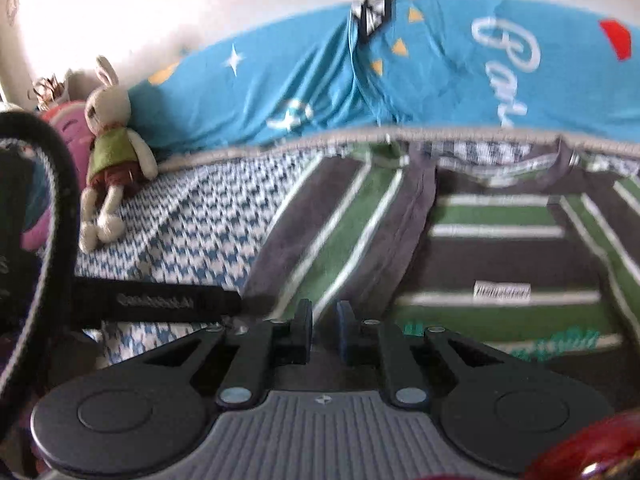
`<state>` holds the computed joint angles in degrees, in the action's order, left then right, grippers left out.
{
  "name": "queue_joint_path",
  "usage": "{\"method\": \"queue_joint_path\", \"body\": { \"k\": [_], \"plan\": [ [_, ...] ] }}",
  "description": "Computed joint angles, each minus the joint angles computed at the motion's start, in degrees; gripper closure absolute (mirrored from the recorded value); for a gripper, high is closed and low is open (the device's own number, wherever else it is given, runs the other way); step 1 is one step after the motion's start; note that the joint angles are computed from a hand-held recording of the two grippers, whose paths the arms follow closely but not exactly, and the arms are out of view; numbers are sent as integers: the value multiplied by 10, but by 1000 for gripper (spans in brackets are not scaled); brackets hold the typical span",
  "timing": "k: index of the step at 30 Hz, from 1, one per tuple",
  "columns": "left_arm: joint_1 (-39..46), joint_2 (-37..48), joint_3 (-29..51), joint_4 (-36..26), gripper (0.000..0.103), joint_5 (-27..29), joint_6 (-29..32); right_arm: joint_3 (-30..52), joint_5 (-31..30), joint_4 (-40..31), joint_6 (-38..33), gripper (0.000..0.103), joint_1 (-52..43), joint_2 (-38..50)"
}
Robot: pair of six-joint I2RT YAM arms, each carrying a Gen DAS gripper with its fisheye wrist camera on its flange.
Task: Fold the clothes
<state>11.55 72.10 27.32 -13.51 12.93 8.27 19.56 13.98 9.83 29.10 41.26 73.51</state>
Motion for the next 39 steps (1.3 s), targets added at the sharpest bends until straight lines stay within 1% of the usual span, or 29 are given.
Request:
{"method": "queue_joint_path", "body": {
  "k": [1,4,6,9,15,17,21,24,26,30,37,39],
  "plan": [
    [-2,2,0,2,4,-4,0,4,-5,-1,0,89,-1,13],
    [-10,3,-3,9,3,-16,1,18,30,-30,-11,87,28,17],
    [-18,2,-6,13,2,-26,-1,18,39,-34,-14,84,40,17],
    [-25,1,-4,12,1,-37,-8,18,52,-42,-17,84,52,16],
    [-35,6,-4,24,0,-63,-22,17,35,-79,-11,82,56,-12],
    [-40,6,-4,26,0,-75,-31,20,20,-98,-8,82,52,-16],
    [-49,7,-1,29,0,-101,-49,24,30,-130,4,81,66,-32],
    [-43,4,9,15,0,-93,-45,23,28,-159,19,80,66,-54],
    [-49,-16,4,5,0,-93,-45,22,21,-181,29,79,63,-73],
    [-77,-62,-9,-19,0,-106,-48,16,16,-212,32,72,50,-112],
    [-120,-103,-17,-52,0,-114,-74,9,18,-276,28,71,37,-183],
    [-143,-123,-21,-68,0,-124,-89,9,19,-294,27,71,32,-198]
  ]
}}
